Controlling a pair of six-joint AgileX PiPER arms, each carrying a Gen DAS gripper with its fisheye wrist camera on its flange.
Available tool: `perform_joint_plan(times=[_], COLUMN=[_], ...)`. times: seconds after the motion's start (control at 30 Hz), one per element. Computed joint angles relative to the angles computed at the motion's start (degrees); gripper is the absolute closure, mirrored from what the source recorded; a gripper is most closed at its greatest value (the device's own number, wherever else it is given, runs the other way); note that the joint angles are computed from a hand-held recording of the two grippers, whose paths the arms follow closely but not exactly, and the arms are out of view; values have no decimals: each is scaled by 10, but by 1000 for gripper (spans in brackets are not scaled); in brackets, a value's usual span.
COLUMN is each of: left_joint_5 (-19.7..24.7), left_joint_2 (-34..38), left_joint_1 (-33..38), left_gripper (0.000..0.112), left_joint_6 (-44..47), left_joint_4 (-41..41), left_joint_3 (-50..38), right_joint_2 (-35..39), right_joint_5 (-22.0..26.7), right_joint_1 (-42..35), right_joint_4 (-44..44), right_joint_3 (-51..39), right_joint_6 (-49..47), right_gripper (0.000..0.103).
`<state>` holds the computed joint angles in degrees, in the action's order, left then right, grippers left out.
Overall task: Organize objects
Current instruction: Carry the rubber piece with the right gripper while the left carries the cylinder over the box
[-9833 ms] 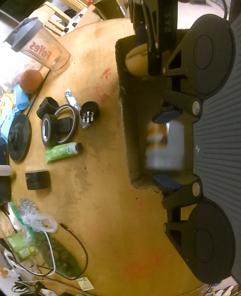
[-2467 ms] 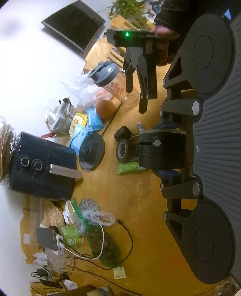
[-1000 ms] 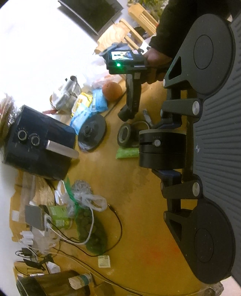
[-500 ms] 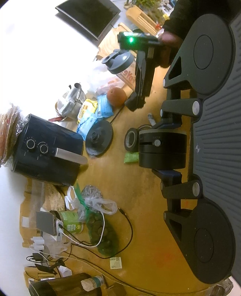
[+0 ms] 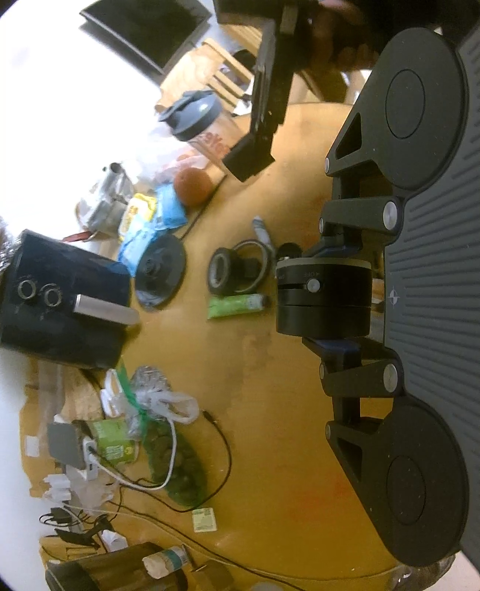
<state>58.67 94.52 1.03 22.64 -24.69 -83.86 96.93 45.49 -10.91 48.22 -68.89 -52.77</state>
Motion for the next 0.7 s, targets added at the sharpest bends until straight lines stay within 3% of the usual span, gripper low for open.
perform_joint_plan(times=[0.37,0.7], left_joint_5=[4,21], left_joint_2=[1,25], left_joint_1=[-10,-18], left_gripper=[73,72], left_joint_6=[17,2], left_joint_4=[21,61], left_joint_3=[49,62], right_joint_2=[-60,-49], right_joint_5=[71,126], right_joint_1=[-5,20], right_joint_4=[5,-57], right_joint_3=[66,77], right_joint_6=[-30,-10], right_gripper=[55,54])
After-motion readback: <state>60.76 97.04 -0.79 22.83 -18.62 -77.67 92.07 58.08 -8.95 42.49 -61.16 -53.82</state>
